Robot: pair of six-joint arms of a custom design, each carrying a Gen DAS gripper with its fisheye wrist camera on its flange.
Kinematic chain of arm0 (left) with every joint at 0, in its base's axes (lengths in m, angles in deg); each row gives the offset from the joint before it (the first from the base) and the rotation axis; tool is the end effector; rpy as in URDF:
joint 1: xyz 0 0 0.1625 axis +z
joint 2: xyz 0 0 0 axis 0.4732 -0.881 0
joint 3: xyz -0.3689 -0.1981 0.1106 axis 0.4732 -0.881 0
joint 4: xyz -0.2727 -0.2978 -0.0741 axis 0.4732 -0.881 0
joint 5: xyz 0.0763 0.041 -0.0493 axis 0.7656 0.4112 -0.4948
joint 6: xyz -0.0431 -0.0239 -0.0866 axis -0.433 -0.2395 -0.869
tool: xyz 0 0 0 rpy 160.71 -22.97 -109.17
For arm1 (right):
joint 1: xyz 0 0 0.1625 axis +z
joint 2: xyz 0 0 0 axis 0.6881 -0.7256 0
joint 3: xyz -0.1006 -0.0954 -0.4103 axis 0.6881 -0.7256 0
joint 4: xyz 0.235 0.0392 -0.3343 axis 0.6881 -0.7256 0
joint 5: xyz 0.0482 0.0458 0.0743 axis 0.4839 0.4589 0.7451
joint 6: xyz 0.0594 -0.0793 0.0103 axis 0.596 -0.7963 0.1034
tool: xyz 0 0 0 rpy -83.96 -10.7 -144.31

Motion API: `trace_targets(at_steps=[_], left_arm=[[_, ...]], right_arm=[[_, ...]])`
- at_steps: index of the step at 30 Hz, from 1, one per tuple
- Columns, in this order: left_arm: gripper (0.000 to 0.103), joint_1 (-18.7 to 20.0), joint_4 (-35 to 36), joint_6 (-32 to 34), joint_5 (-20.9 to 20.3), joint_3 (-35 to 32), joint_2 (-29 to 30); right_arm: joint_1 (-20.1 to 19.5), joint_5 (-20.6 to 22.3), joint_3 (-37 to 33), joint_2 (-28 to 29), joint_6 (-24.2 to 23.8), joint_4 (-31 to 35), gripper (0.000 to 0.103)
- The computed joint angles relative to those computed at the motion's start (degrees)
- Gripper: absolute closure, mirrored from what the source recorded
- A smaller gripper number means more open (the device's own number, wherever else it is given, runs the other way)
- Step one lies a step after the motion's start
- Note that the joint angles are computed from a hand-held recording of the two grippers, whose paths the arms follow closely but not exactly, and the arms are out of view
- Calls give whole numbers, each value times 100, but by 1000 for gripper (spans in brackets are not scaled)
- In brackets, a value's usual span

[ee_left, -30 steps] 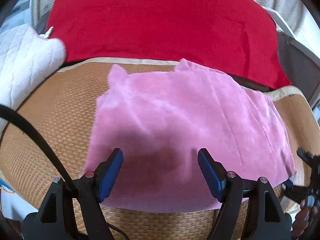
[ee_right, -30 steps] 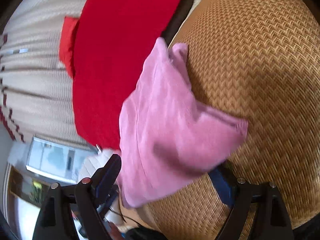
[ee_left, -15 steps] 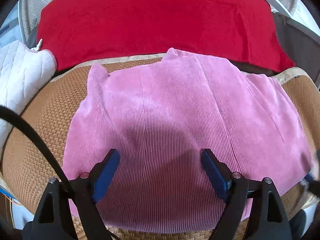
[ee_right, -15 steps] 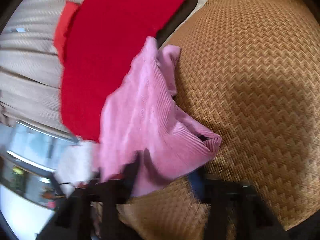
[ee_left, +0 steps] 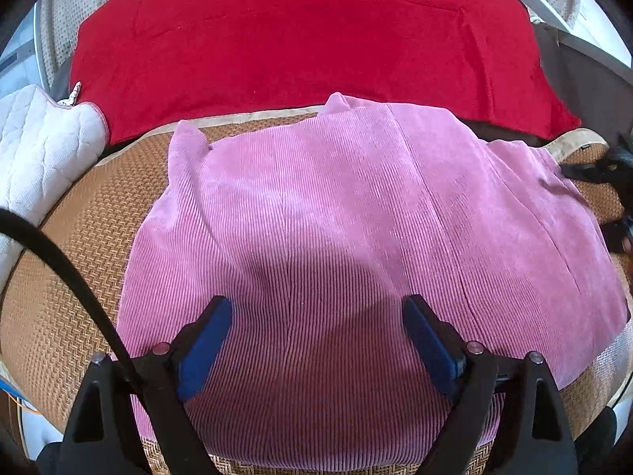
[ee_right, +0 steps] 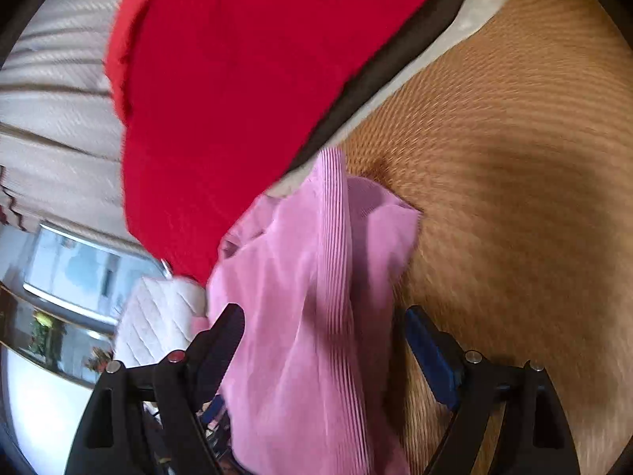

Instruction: Fold large clothes

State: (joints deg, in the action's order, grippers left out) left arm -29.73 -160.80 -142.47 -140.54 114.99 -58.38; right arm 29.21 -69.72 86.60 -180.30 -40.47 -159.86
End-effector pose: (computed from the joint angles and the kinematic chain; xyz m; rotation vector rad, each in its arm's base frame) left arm -0.2915 -0.1886 0.0925 0.3470 2.2306 -0.8134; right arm 0.0455 -0.3677 0.3511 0.1295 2.9673 -0.7195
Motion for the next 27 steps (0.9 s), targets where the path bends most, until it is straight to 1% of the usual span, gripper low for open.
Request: trace_targets(at_steps=[1, 2, 3, 4, 5, 6, 7, 8, 9, 10, 11, 12, 14, 15, 16, 17, 18, 19, 20, 21, 22, 23, 24, 25, 26, 27], left_arm=[[14, -8, -11, -2, -7, 11, -13], [14, -20, -31, 0, -17, 29, -33], [14, -14, -76, 27, -9, 47, -34], [14, -29, -107, 37, -5, 73, -47], [14, -17, -160, 61, 24, 95, -37], [13, -25, -179, 47, 45, 108, -24], [13, -19, -169, 35, 52, 94, 4], [13, -13, -127, 26, 40, 65, 17], [13, -15, -93, 46, 11, 45, -46], [13, -16, -100, 89, -16, 56, -141], [13, -54, -54, 62, -63, 90, -363], [13, -108, 62, -82, -53, 111, -518], [13, -409, 649, -750, 37, 195, -1010], [13, -547, 1044, -1119, 37, 213, -1237], [13, -629, 1412, -1439, -54, 225, -1448], [16, -677, 1700, -1740, -234, 282, -1684], [22, -672, 1791, -1851, -385, 339, -1826], [40, -617, 1817, -1913, -645, 442, -2005], [44, -594, 1768, -1930, -812, 573, -2211], [44, -698, 1752, -2029, -890, 733, -2550], [44, -755, 1840, -2103, -904, 747, -2701], [44, -806, 1998, -2184, -906, 694, -2812], [44, -853, 2172, -2283, -853, 628, -2889], [44, -870, 2308, -2345, -797, 566, -2925], [44, -834, 2459, -2332, -658, 464, -2983], [44, -747, 2462, -2227, -523, 407, -2998]], right_arm=[[183, -202, -88, 215, 66, -90, 57], [444, -525, -189, 400, 168, -152, 88], [651, -766, -202, 451, 182, -297, 88], [1005, -1178, -176, 467, 90, -543, 88], [1241, -1457, -118, 473, 30, -814, 89], [1486, -1908, -38, 545, -61, -1136, 89], [1550, -2205, -32, 691, -48, -1219, 89], [1494, -2352, -68, 819, 59, -1090, 86], [1365, -2260, 3, 798, 197, -1162, 73], [1380, -2308, 64, 742, 263, -1291, 65], [1479, -2493, 101, 704, 311, -1391, 46], [1647, -2747, 162, 649, 316, -1574, 35], [2071, -3199, 345, 455, 178, -2122, 35], [2204, -3252, 419, 327, 166, -2229, 35], [2330, -3226, 479, 188, 194, -2301, 35], [2394, -3082, 548, 31, 222, -2333, 35], [2455, -2867, 635, -144, 280, -2299, 32], [2539, -2594, 719, -301, 342, -2174, 31], [2658, -2385, 819, -386, 372, -2097, 31], [2810, -2351, 891, -339, 439, -2133, 27], [2928, -2223, 985, -309, 460, -2048, 25], [2911, -2046, 1063, -350, 411, -1879, 24], [2934, -1905, 1151, -216, 412, -1774, 24], [2972, -1939, 1212, -45, 422, -1779, 24], [2984, -2002, 1267, 63, 418, -1809, 24], [3012, -2123, 1303, 255, 453, -1895, 24]])
